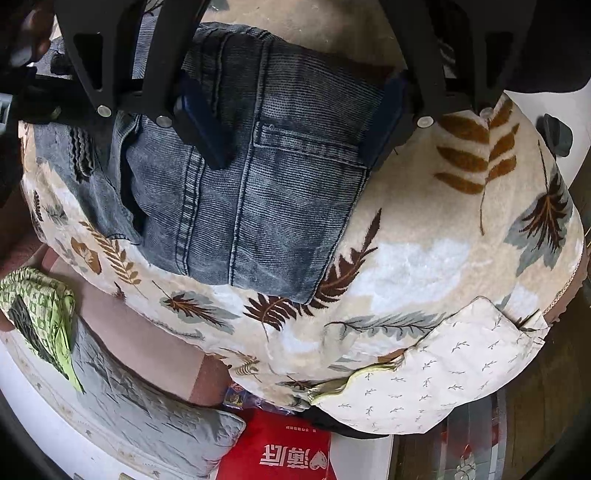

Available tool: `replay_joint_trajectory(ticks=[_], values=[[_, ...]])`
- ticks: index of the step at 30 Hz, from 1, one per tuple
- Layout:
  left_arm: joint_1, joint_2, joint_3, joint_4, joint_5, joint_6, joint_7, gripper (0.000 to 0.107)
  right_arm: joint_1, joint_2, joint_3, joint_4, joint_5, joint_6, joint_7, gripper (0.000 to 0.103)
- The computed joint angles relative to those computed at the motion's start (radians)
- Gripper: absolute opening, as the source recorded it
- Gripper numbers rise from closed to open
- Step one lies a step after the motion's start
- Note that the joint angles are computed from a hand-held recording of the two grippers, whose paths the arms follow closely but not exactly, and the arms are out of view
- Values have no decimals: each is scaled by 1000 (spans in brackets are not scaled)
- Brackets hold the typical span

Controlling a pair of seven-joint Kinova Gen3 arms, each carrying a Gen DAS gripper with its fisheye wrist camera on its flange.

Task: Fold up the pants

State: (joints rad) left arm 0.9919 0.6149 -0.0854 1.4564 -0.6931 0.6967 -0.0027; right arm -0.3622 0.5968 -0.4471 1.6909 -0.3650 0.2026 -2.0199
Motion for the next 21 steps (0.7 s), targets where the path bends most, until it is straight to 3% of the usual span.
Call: replay_joint_trajectory(ticks=[3, 6, 8, 11, 14, 16, 18, 21], values=[[6, -18, -11, 26, -9, -27, 29, 77, 77, -35, -83, 38, -48, -28, 9, 78], [52, -56, -51, 71, -59, -43, 127, 77, 110, -129, -140, 125, -19, -98, 30, 78], [75, -87, -64, 109, -100, -62, 207, 77, 147, -131, -192, 165, -45, -124, 27, 82], [92, -139, -86, 178, -98, -132, 283, 77, 122, -40, -163, 153, -6, -87, -3, 84], [70, -199, -91, 276, -106, -254, 393, 77, 171, -82, -218, 192, -22, -142, 3, 84], [45, -234, -93, 336, -95, -335, 475, 77, 141, -141, -190, 239, -25, -222, 5, 84], [31, -247, -101, 382, -118, -417, 556, 77, 56, -199, -102, 284, -35, -272, 11, 84], [-48, -238, -44, 411, -109, -524, 580, 77, -56, -225, 1, 345, 0, -347, -64, 84]])
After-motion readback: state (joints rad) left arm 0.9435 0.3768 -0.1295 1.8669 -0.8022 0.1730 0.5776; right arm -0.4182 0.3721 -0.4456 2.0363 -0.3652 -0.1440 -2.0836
